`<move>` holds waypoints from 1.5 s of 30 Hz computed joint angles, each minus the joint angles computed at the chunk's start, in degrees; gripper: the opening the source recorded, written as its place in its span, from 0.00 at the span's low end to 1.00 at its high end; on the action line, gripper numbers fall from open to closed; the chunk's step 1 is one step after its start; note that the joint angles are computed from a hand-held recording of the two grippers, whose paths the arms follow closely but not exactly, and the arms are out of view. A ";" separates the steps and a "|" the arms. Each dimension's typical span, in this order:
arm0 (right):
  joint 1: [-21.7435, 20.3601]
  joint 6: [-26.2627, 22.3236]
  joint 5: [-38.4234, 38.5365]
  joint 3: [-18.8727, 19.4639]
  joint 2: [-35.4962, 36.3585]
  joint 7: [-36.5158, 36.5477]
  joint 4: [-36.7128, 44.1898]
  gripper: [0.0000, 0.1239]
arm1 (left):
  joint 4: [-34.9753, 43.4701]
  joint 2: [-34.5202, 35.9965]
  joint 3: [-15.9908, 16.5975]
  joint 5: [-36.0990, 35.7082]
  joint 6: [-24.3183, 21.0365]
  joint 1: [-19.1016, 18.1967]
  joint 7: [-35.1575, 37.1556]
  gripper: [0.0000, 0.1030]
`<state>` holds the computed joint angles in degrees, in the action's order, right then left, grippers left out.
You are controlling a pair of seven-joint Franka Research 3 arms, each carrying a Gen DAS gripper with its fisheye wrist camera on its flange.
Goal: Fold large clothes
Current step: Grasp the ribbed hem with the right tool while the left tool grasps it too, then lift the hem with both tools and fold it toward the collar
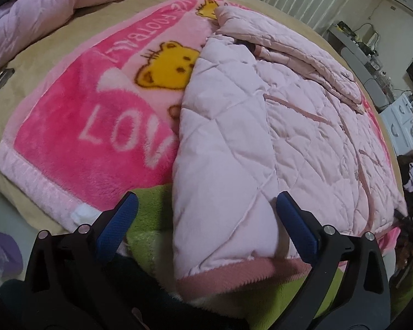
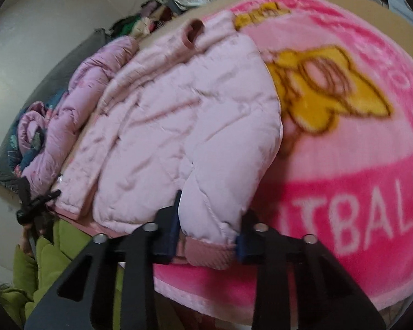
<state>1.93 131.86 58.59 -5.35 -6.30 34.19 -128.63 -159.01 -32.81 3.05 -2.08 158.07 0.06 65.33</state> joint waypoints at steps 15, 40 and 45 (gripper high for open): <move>1.37 1.43 14.33 0.03 -0.10 -8.07 3.62 0.15 | 3.07 1.69 -4.49 5.12 0.02 1.47 -2.33 0.27; 1.38 3.65 23.96 2.86 7.24 -8.23 18.07 0.13 | 17.89 8.96 -4.55 9.85 6.75 2.50 -3.65 0.13; 1.01 5.35 24.74 3.81 10.36 -8.59 23.28 0.12 | 21.50 11.16 -4.95 11.25 6.52 3.70 -4.59 0.13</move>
<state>2.95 137.22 83.33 -1.53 4.06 25.60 -105.35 -137.51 -21.65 -1.90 9.17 164.59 3.75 60.75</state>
